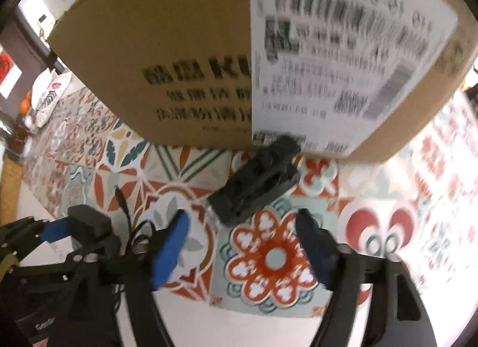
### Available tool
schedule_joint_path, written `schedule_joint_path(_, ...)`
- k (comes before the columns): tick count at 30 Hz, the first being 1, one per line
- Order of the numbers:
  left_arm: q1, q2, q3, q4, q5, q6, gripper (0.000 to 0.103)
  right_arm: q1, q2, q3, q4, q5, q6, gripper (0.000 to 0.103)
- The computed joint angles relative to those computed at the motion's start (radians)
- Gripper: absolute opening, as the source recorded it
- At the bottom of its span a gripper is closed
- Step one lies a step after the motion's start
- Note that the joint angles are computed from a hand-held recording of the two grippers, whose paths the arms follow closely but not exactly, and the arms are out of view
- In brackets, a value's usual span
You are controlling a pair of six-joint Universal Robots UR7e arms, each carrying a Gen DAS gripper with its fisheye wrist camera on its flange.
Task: Organize rigid objects
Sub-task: 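Grasp the black cube charger with the right tool while the left tool holds the adapter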
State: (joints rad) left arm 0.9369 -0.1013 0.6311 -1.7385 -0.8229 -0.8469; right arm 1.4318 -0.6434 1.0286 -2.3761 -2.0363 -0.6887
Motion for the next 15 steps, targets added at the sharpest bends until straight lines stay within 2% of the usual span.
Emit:
schedule_joint_path(3,0.002,0.006,-0.01,-0.002,-0.006,0.004,0.054,0.014,0.037,-0.029,-0.022,-0.047,-0.062,0.081)
schedule_joint_path(5,0.003,0.018,-0.031,0.013,-0.006,0.002,0.054,0.023,0.06,-0.033,-0.078,-0.083,-0.149,0.081)
schedule_joint_path(7,0.003,0.029,-0.051,0.03,-0.006,-0.002,0.054,0.026,0.074,-0.037,-0.113,-0.087,-0.192,0.081)
schedule_joint_path(12,0.006,0.048,-0.093,0.068,-0.006,-0.009,0.054,0.022,0.1,-0.058,-0.125,-0.058,-0.208,0.081)
schedule_joint_path(15,0.009,0.049,-0.102,0.075,-0.009,-0.009,0.054,0.02,0.103,-0.057,-0.132,-0.047,-0.211,0.076)
